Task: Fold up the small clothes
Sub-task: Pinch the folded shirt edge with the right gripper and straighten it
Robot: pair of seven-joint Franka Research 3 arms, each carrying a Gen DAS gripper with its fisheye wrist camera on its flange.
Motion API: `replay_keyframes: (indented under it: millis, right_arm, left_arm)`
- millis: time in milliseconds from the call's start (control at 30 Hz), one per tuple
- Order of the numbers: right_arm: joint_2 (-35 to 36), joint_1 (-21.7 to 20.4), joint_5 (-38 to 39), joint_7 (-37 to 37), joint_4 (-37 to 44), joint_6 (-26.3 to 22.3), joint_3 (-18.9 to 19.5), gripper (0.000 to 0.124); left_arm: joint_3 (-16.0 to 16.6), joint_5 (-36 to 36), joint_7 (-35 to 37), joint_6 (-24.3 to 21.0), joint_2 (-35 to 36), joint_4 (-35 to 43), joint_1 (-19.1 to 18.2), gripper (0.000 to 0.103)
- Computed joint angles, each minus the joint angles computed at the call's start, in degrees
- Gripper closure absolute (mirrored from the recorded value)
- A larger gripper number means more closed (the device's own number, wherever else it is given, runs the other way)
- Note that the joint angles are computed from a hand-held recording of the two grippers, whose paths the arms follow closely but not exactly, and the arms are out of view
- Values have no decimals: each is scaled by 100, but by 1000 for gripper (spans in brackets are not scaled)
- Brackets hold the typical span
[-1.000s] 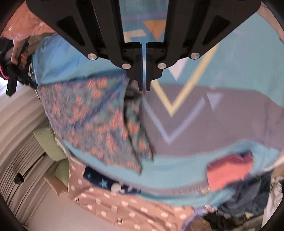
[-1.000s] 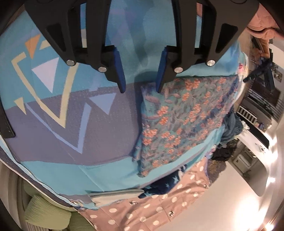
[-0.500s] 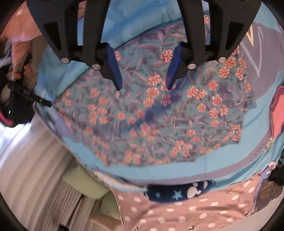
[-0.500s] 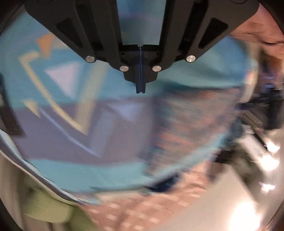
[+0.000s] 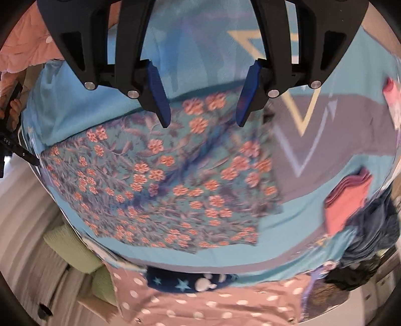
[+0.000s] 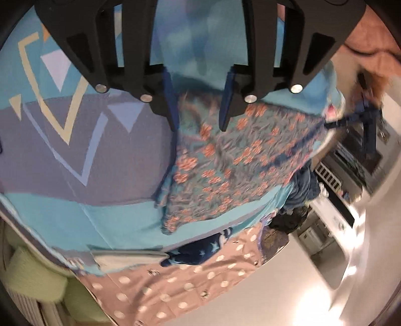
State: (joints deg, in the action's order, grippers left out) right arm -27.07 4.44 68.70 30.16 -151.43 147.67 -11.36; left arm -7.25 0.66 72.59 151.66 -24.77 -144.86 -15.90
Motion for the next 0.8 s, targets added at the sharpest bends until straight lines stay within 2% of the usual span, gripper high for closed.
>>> replay_keyframes:
  millis: [100,167,233,267,300,333,367,400,433,467,533,567,633,700,733,800]
  right_arm:
    - [220,-111,-120,210,153,-315,-119,68]
    - [374,-168,-145,247,262,-686,-214,68]
    - [466,-229,-97,188,324,-991,-237,68]
    - [535,-249,-60,157,365,-1116,-226,68]
    - [639,-255,-12,118,432,-1295,-223,72]
    - [707,-275,24,72,473,-1390,-185,109]
    - [801,-297,18,54,535,-1413,-119,118]
    - [882,-344,-14,176,618,-1420,-64,120]
    - [870,-384,122,111,654,-1528,-107,120]
    - [812,-436,232,24,667,-1642,-150,120]
    - [634,-576,389,-220,690,-2033,-312,120]
    - [581,-646,343,-255,676,-2040,-291,120]
    - [574,-741,-98,-174,628,-1704,-62,120]
    - [814,-752,-678,269,602,-1479,155,120]
    - [865,-716,-797,346,557,-1364,215,120]
    - [735,-624,-538,148,394,-1196,144,118]
  left_arm:
    - [-60,55,-442,105,-142,-248,206,44]
    - [81,-76,-630,232,-195,-411,248,44]
    - [370,-401,-565,485,-229,-579,132,44]
    - [605,-675,-375,678,-236,-668,-39,44]
    - [862,-985,-108,866,-225,-734,-261,44]
    - [1271,-1455,346,1099,-195,-790,-647,44]
    - [1663,-1974,876,1265,-149,-795,-1029,48]
    - [1854,-2199,1112,1331,-105,-772,-1222,55]
    - [2218,-2626,1603,1396,-14,-694,-1577,92]
    - [2399,-2904,1886,1353,45,-613,-1765,102]
    - [2333,-3094,2056,1381,96,-542,-1711,102]
    - [2274,-3144,2160,1383,59,-540,-1662,102]
    - [2163,-3192,2395,1330,-37,-583,-1525,102]
    - [2088,-3270,2546,1146,-10,-593,-1360,102]
    - [2084,-3347,2619,996,72,-604,-1299,101]
    - [2027,-3556,2833,957,123,-673,-1239,101]
